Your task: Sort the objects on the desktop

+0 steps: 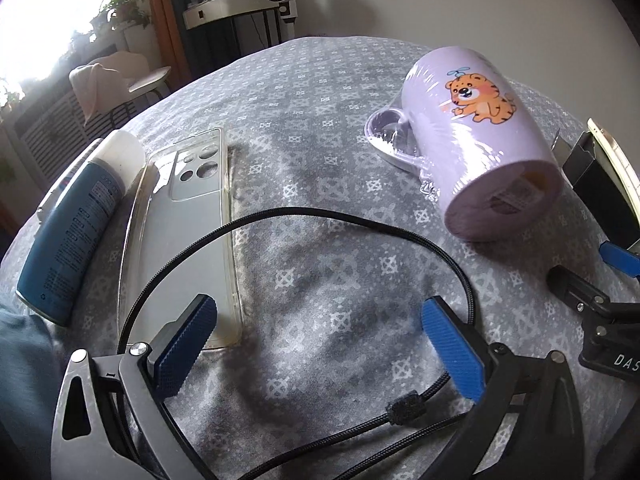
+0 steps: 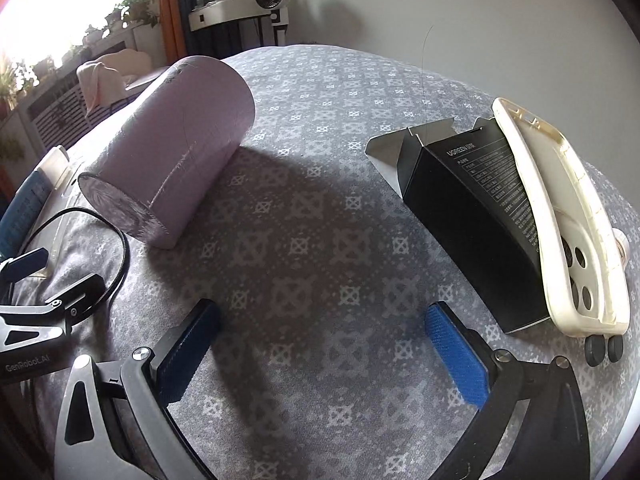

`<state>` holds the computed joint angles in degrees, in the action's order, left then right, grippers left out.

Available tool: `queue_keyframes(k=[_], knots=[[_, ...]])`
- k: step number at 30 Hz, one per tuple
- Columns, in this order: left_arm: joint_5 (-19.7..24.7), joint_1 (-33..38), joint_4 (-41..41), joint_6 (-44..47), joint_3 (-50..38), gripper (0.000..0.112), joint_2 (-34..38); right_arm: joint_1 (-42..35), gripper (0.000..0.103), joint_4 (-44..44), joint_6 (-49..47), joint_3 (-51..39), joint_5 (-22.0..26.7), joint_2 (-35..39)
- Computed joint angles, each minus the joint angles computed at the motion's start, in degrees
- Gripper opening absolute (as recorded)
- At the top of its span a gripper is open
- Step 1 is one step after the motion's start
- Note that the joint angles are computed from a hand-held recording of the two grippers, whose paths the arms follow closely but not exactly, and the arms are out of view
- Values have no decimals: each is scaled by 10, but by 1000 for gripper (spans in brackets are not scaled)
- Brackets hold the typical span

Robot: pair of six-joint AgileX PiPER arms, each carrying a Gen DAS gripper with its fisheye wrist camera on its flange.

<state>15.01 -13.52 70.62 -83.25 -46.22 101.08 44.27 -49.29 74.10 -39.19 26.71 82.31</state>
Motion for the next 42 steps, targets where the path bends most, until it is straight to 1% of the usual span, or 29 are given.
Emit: queue_keyframes(k=[42], knots=[[0,-1,8,-8,0,103,1,-1,103,6,-8,2,0,-6]])
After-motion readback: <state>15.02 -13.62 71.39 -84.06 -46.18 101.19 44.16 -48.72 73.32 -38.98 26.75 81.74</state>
